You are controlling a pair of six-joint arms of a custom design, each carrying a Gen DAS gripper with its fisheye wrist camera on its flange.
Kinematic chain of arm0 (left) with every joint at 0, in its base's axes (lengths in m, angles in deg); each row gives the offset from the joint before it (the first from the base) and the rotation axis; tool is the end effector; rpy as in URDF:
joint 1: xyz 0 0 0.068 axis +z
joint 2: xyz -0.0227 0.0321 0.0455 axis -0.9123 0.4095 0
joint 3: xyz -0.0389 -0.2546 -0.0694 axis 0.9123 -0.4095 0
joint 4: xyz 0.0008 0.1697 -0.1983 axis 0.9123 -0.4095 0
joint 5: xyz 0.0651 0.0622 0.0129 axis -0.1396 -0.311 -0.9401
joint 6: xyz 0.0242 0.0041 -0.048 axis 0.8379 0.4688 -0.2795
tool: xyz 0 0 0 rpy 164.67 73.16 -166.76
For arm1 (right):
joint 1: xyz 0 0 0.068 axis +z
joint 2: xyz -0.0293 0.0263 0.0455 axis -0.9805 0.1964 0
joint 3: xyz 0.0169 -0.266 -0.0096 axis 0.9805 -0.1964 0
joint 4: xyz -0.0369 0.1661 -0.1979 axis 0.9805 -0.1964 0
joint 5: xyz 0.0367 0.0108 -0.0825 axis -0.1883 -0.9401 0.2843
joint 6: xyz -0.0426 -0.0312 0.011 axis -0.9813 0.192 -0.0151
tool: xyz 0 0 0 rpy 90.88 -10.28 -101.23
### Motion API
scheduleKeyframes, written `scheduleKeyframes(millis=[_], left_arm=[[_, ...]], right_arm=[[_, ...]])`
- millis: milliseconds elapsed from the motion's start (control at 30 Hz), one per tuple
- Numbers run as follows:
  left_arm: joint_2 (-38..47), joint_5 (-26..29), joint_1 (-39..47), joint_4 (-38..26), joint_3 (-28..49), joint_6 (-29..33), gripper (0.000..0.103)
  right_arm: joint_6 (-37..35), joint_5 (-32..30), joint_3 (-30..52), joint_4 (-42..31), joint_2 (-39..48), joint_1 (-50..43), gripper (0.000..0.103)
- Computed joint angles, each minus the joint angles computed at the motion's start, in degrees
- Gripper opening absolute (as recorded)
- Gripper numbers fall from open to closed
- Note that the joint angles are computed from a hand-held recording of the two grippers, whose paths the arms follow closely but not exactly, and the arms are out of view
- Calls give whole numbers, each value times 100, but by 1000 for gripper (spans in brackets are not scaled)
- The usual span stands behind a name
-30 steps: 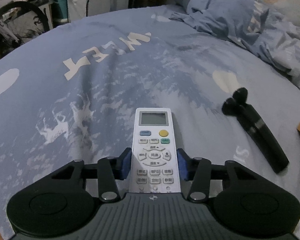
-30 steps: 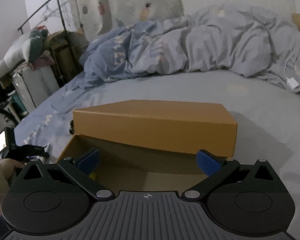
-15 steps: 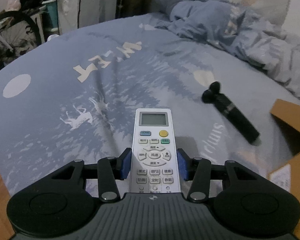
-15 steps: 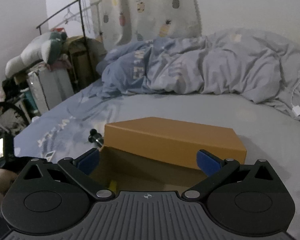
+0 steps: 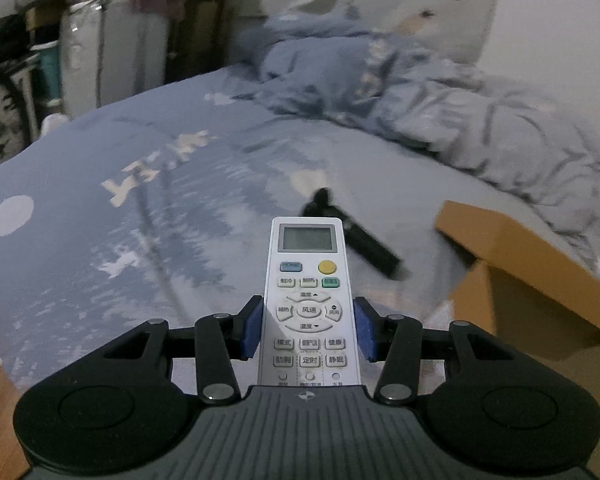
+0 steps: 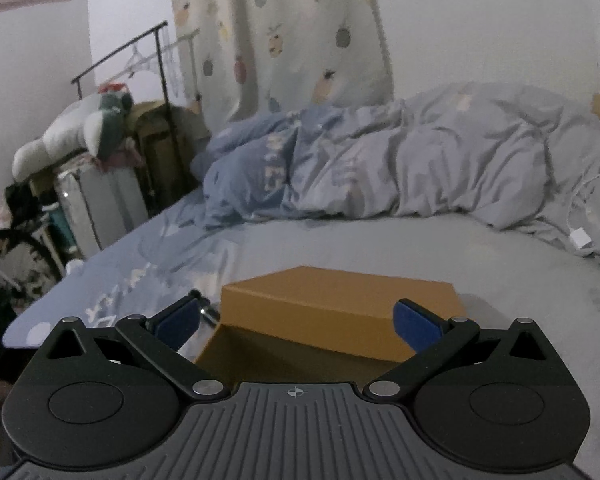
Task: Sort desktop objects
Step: 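Lift the white remote with the left gripper toward the box, then carry the white remote with the left gripper over the box and lower it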
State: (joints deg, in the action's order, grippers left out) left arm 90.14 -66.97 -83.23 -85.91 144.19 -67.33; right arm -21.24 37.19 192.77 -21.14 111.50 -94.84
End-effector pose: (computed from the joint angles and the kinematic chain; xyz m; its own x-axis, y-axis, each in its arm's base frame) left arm 0.2607 -0.0620 0.2892 -0.4251 -0.5572 -0.7133 -0.6204 0.7532 -0.2187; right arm 0.3833 -0.0819 0.4109 -0.4556 -0.1643 -0.8749 -0.6310 0.7528 0.1873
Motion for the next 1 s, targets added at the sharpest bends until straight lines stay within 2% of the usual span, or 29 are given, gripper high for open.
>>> scheduleKeyframes(millis=[167,333,533,667,1000], left_arm=[[103,-84,-531,45,249,65,48],[369,-103,-922,220,496,178,48],[809,-100,-1345,416,773,354,48],[1164,-33,-1532,473,970,422,48],[2174,41,-1868,432,1648,643,48]], right_arm=[[-33,-147,626,-456,257,-205,103],[-218,-245,651,-637,243,-378,103],[-725,-184,76,-621,56,-694,103],[-683,-74,-673,-99,-88,-884,103],[-659,412,-1328,272,28,-843,103]])
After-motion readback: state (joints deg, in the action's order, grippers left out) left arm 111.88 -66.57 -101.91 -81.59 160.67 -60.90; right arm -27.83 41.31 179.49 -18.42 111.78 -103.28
